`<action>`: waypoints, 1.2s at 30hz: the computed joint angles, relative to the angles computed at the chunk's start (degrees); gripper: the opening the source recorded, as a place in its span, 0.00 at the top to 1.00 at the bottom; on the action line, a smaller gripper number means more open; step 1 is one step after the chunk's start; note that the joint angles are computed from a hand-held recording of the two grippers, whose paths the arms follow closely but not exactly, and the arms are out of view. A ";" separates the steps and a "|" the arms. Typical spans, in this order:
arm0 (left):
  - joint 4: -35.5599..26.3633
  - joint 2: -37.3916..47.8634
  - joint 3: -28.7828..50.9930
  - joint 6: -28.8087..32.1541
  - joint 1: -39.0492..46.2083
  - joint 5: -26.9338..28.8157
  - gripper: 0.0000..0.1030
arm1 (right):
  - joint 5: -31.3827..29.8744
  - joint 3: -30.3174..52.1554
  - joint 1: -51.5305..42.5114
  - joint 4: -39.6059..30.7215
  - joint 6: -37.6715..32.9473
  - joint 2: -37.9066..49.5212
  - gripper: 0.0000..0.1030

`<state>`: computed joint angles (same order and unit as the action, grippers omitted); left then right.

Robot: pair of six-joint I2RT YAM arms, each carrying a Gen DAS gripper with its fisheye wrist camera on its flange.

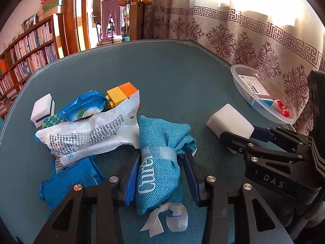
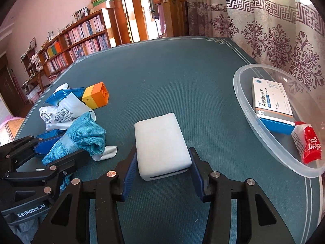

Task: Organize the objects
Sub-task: 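Carry the white sponge with the right gripper into the clear bowl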

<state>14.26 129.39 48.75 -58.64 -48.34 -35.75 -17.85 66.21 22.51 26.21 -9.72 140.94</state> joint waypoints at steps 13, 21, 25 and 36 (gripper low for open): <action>-3.73 2.31 4.96 0.30 -1.73 0.40 0.63 | 0.39 -1.76 -0.84 1.84 0.43 -0.25 0.52; -1.81 3.87 5.72 1.07 -0.77 1.34 0.65 | 0.29 -1.79 -0.86 1.83 0.45 -0.29 0.52; -2.30 3.22 5.29 0.04 -1.49 0.04 0.65 | -0.89 -1.95 -1.26 2.07 0.74 -0.28 0.52; -3.83 0.31 4.31 -1.34 -2.80 -2.44 0.65 | -3.98 -6.81 -2.90 7.65 1.84 -3.42 0.53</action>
